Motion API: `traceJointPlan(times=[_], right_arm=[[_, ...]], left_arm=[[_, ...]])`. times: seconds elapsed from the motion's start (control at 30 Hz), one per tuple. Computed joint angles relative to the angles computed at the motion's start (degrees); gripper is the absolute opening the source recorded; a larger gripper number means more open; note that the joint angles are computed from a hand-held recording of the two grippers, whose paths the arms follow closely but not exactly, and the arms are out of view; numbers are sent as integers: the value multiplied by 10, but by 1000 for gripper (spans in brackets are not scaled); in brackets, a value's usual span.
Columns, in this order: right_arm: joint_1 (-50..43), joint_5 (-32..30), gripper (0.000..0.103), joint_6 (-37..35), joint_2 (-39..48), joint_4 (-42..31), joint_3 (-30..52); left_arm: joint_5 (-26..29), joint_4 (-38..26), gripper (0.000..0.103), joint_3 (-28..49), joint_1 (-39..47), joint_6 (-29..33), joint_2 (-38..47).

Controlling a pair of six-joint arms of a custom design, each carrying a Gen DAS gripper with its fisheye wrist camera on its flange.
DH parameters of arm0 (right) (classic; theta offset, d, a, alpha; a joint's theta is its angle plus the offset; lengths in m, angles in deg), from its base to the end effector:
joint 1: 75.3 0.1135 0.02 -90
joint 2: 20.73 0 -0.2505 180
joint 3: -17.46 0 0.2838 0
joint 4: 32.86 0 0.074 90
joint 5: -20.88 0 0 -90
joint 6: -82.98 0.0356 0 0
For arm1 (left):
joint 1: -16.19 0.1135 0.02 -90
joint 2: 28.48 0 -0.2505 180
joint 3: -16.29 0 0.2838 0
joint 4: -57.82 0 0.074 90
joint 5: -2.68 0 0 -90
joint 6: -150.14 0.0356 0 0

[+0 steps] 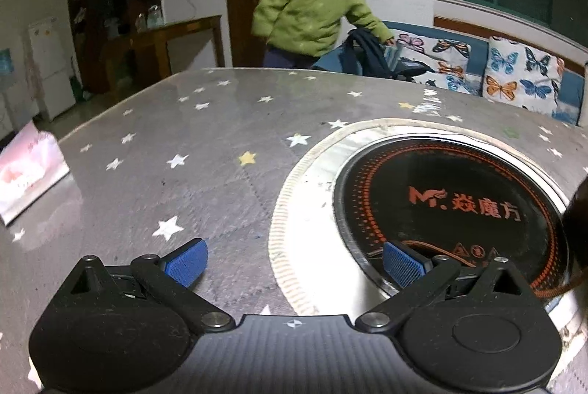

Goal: Lace up shoes with both hands

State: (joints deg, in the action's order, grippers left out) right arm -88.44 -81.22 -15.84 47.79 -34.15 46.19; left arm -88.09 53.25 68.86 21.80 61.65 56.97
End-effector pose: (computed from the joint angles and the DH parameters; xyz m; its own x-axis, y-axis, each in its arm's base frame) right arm 0.2241 -0.0446 0.0935 -0.6428 -0.0039 -0.7660 -0.0305 0.9993 0.0205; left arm 0.3239 0.0323 0.1425 -0.6078 -0.0332 -0.7934 -0.0924 0.9953 0.0291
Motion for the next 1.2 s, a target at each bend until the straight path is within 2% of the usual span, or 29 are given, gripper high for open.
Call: traceJointPlan(times=[0.33, 0.43, 1.2], right_arm=[[-17, -28, 103, -19, 29, 5, 17], [-15, -26, 103, -19, 30, 7, 17], [-10, -19, 103, -17, 28, 9, 15]], left_arm=[[-6, -23, 103, 18, 0, -9, 18], [-19, -25, 103, 21, -7, -4, 22], [-21, -22, 103, 20, -7, -4, 22]])
